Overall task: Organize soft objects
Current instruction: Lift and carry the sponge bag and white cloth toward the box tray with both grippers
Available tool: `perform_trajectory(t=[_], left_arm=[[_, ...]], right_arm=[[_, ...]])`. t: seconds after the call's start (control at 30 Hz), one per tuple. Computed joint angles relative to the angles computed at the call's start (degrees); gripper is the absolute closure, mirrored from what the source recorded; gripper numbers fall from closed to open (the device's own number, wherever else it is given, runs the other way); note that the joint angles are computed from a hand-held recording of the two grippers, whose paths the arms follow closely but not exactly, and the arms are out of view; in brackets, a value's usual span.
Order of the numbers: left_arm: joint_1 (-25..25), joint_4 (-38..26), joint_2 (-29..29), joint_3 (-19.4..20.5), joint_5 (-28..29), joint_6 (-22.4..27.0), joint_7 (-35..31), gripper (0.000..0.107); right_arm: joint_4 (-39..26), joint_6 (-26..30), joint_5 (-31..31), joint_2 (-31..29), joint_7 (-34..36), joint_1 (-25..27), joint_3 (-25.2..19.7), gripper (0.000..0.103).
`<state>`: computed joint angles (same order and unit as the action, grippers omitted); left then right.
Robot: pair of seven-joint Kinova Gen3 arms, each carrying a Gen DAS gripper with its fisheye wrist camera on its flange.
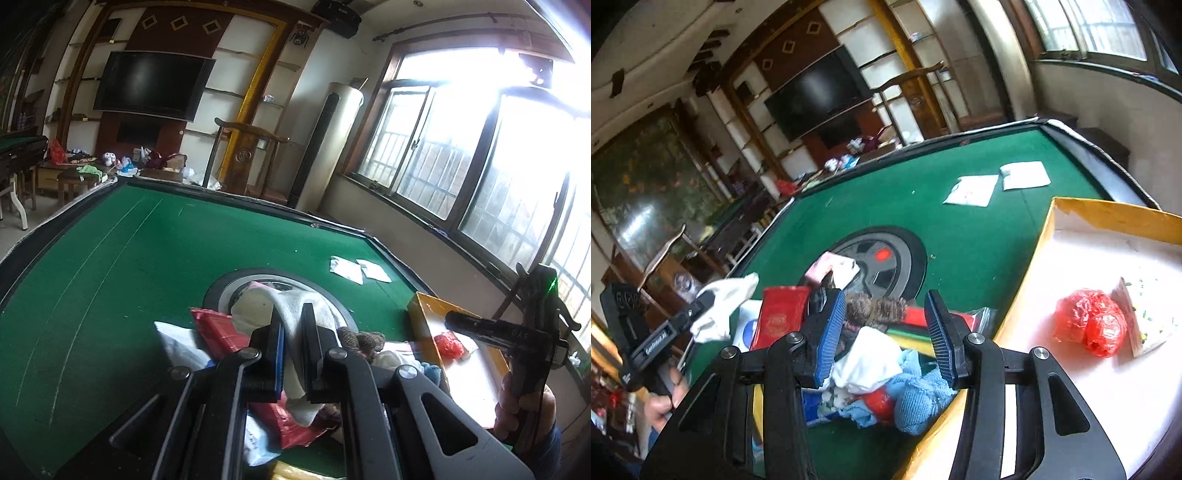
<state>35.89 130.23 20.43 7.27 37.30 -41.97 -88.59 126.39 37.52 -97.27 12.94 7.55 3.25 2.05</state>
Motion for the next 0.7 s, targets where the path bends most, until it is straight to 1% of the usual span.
perform_trajectory(t=[0.03, 0.1, 0.13, 0.17, 0.2, 0.23, 0.27, 0.33, 0.4, 0.5, 0.6, 0.63, 0.7], left_arm=[[0.0, 0.2, -0.1, 0.1, -0.1, -0.5, 0.5, 0.101], [0.0, 0.7, -0.2, 0.3, -0.2, -1.3, 1.4, 0.101], [0.2, 0.9, -0.3, 0.1, 0.4, -1.7, 1.1, 0.101], [0.3, 1.2, -0.6, 0.0, 1.1, -2.0, 1.2, 0.101], [0.2, 1.1, -0.5, 0.1, 1.3, -2.1, 1.5, 0.101], [-0.1, 1.3, -0.7, 0.2, 1.3, -2.3, 2.0, 0.101], [-0.2, 1.6, -0.8, 0.2, 1.4, -2.6, 2.3, 0.101], [-0.2, 2.0, -1.1, 0.2, 1.8, -2.9, 2.4, 0.101], [-0.4, 2.1, -1.3, 0.2, 1.9, -2.7, 2.2, 0.101], [-0.2, 2.0, -1.6, 0.3, 2.5, -2.7, 1.3, 0.101], [-0.3, 1.5, -1.5, 0.4, 2.5, -2.6, 0.7, 0.101], [-0.2, 1.4, -1.5, 0.3, 2.7, -2.4, 0.3, 0.101], [0.1, 1.3, -1.5, 0.3, 3.1, -2.7, -0.4, 0.101]], right_arm=[[-0.4, 1.5, 1.3, 0.3, -1.0, 1.3, -1.0, 0.059], [-1.9, 6.2, 5.9, 1.9, -2.8, 5.3, -4.8, 0.059], [-2.6, 8.5, 8.3, 2.8, -2.7, 5.8, -6.1, 0.056], [-3.1, 10.0, 10.6, 3.5, -1.8, 5.3, -7.3, 0.050], [-3.4, 10.5, 12.9, 3.9, -0.4, 3.7, -8.1, 0.040], [-3.5, 10.1, 15.2, 4.1, 0.3, 1.0, -8.5, 0.037], [-3.7, 8.7, 17.6, 3.9, 0.2, -1.6, -8.5, 0.036], [-3.9, 4.1, 22.2, 3.3, -2.0, -6.9, -10.0, 0.036], [-3.2, -0.6, 24.3, 2.8, -2.6, -11.5, -10.8, 0.036], [-2.4, -6.8, 27.5, 2.6, -4.4, -13.2, -14.5, 0.035], [-1.6, -13.6, 29.6, 2.2, -7.2, -18.4, -13.0, 0.035], [-1.7, -14.7, 30.9, 2.3, -8.7, -18.6, -13.7, 0.035], [-1.8, -14.9, 32.1, 3.1, -9.4, -16.0, -16.8, 0.035]])
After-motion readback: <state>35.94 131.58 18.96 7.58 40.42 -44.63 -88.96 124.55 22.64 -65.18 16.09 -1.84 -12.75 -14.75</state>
